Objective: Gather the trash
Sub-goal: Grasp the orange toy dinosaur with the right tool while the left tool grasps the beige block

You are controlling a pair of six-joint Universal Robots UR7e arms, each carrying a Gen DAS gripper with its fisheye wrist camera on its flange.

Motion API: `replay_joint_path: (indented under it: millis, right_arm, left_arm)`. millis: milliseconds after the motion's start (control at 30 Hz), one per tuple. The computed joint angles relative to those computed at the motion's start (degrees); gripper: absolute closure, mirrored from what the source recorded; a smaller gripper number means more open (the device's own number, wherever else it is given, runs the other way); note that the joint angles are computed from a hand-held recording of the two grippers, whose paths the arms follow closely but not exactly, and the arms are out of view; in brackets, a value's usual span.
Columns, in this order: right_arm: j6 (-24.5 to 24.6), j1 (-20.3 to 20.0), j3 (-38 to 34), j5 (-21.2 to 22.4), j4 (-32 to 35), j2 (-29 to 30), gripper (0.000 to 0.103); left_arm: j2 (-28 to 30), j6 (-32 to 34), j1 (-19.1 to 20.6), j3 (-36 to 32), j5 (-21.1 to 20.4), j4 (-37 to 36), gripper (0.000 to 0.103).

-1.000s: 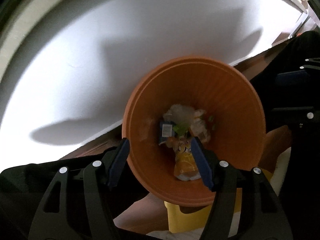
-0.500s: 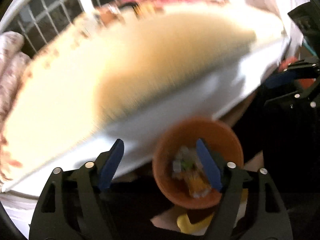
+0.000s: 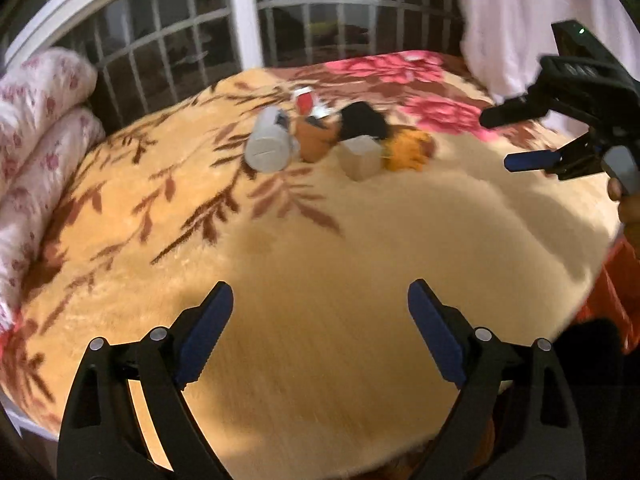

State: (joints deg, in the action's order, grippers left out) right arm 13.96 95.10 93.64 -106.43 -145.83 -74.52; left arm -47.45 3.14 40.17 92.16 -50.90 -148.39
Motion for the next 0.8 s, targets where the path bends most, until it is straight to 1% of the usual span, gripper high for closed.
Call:
replay_joint_path:
  millis: [33,100,133,167,200,233,300,367,467,500,533,567,600,633,667,700,800]
  right_arm:
    - [2.63,-1.09,-2.59,1.54,1.44,1.68,0.027]
    - [6.39,-2.12,-6.20,2.13,3.04,4.41,0.027]
    - [7.68,-2.30,-8.69,1.00,4.15,6.58,0.027]
    - [8.31,-2.27,-9.86,-0.11,4.81,7.62,0.027]
    - [9.01,-2.26,-11.31,-1.46,5.57,8.87,0.027]
    - [9.78,-2.28,-13.08,-2.32,6.58,10.33,0.028]
    - [10.60,-2.28,-15.76,-3.25,8.62,12.47,0.037]
    - [11.58,-1.47,-19.43,-7.62,11.86,15.37,0.040]
    - [12.46,-1.07,-22.26,-10.72,12.96,17.87,0.040]
    - [12.26,-0.77,-22.68,-12.14,13.09,18.44,0.038]
    - [10.97,0.00,-23.63,-15.03,13.77,19.58,0.037]
    - [9.10,0.75,-24.95,-17.74,14.45,20.93,0.034]
    - [6.50,1.72,-25.62,-21.39,14.64,22.20,0.034]
    - [4.88,2.17,-25.86,-23.56,14.84,22.86,0.034]
    - [2.56,2.64,-24.86,-25.46,12.65,23.02,0.036]
    - [0.32,2.75,-22.50,-25.39,8.66,22.22,0.037]
    - [-1.99,2.09,-15.90,-21.14,0.23,18.46,0.037]
  left_arm:
    - [0.77,-0.57,0.41,-0.95,0.28,0.18,0.016]
    - [2.36,-1.84,1.08,-2.84,1.87,0.87,0.016]
    - [3.01,-2.61,1.55,-3.57,2.27,1.29,0.016]
    - [3.29,-3.24,1.98,-4.05,1.86,1.74,0.015]
    - [3.37,-3.88,2.42,-4.26,1.01,1.97,0.012]
    - [3.37,-4.26,2.80,-4.08,0.32,1.09,0.011]
    - [3.40,-3.58,3.06,-3.71,-0.18,-0.32,0.010]
    - [3.71,-2.17,2.97,-3.61,0.34,-1.09,0.009]
    - [4.02,-1.36,2.89,-3.59,0.72,-1.63,0.008]
    - [4.03,-1.51,2.94,-3.49,0.61,-1.92,0.007]
    - [4.08,-1.70,2.96,-3.40,0.59,-2.16,0.007]
    - [4.22,-1.84,3.00,-3.44,0.66,-2.41,0.007]
    - [4.31,-1.85,2.96,-3.41,0.87,-2.67,0.007]
    - [4.34,-1.77,2.86,-3.21,1.11,-3.04,0.007]
    - [4.33,-1.74,2.75,-3.05,1.30,-3.20,0.007]
    - [4.29,-1.64,2.74,-2.97,1.29,-3.24,0.007]
    - [4.09,-1.83,3.05,-2.91,0.42,-3.35,0.007]
